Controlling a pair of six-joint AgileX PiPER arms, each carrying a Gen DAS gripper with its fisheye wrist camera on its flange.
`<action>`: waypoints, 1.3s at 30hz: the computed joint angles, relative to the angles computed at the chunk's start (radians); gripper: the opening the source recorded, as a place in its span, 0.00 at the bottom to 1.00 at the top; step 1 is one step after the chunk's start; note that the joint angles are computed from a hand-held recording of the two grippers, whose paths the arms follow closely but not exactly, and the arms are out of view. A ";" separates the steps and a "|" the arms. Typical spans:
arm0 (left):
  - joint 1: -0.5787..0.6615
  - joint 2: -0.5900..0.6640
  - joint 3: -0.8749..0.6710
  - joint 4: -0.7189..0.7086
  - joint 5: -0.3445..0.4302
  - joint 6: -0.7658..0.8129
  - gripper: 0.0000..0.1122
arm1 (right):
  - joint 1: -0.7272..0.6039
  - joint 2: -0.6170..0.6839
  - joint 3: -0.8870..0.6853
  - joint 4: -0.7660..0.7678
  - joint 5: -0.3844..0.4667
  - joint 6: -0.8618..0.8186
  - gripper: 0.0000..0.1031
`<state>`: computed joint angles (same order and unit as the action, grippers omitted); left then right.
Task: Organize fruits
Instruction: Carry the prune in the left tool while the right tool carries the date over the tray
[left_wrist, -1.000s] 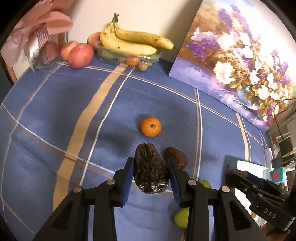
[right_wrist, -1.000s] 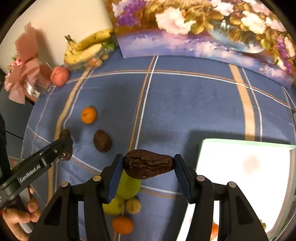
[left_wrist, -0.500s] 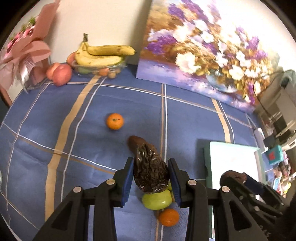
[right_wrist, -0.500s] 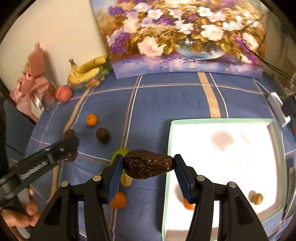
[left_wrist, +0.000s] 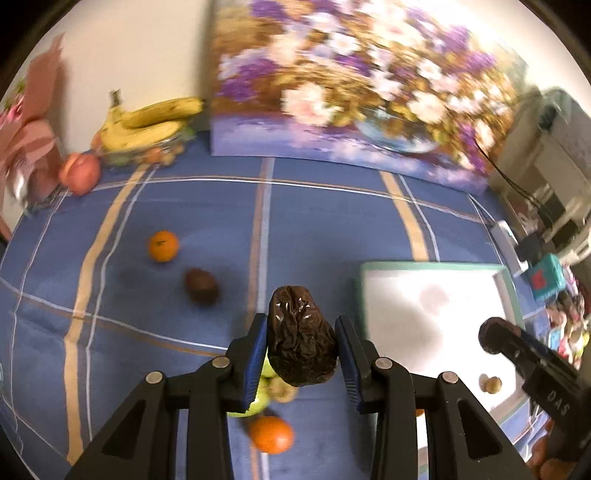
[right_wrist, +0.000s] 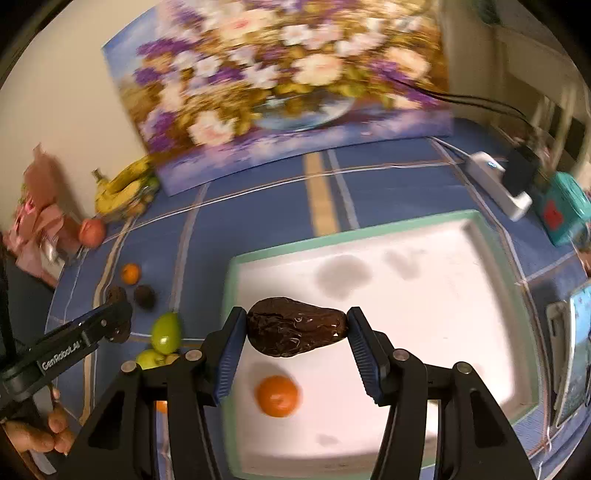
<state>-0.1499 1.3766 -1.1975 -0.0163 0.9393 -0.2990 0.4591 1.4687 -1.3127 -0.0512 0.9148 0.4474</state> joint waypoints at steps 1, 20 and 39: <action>-0.036 0.010 -0.009 0.013 -0.001 -0.018 0.35 | -0.023 -0.011 0.014 0.004 0.000 -0.006 0.55; -0.298 0.106 -0.090 0.160 0.004 -0.150 0.35 | -0.296 -0.117 0.127 0.024 0.017 -0.077 0.56; -0.350 0.264 -0.069 0.140 -0.049 -0.175 0.35 | -0.291 0.004 0.176 0.045 0.011 -0.105 0.56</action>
<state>-0.4998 1.6404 -1.2668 0.1234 0.8902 -0.4737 0.1684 1.4731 -1.1370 -0.0065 0.9260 0.3422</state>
